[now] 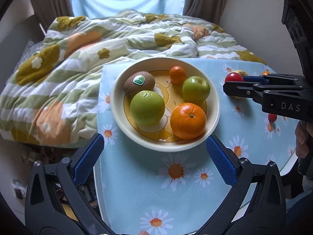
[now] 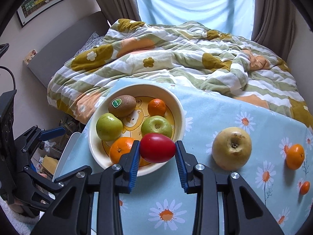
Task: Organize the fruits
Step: 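Lower the red tomato into the bowl and open the right gripper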
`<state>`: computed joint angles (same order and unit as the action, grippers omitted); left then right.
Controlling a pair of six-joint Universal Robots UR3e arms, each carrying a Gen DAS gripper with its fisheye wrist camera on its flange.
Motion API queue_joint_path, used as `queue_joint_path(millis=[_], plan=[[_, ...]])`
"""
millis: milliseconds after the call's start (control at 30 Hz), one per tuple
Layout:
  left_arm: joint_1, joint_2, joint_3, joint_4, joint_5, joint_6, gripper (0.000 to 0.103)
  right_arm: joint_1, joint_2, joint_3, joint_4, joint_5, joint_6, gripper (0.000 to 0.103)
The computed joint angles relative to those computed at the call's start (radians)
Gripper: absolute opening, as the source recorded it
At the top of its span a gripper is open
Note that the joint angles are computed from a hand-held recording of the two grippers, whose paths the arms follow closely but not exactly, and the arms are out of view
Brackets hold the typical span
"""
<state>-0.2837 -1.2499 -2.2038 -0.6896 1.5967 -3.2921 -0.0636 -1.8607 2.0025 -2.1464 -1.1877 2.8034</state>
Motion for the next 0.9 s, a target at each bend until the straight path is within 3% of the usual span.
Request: queue_joint_path(millis=[633,733,800,900], plan=[[0.024,0.062,-0.078,0.007,-0.002,-0.041,0.103,0.058,0.093,0.059,-0.13,-0.03,0.065,0.034],[0.018,0.063,-0.079,0.004,0.003,-0.045,0.103,0.044,0.071,0.088,-0.146,-0.01,0.064,0.063],[0.015,0.065,-0.081,0.001,0.005,-0.047,0.103,0.034,0.052,0.111,-0.162,0.006,0.067,0.089],[0.011,0.079,-0.084,-0.009,0.006,-0.051,0.103,0.028,0.03,0.126,-0.165,0.012,0.073,0.095]])
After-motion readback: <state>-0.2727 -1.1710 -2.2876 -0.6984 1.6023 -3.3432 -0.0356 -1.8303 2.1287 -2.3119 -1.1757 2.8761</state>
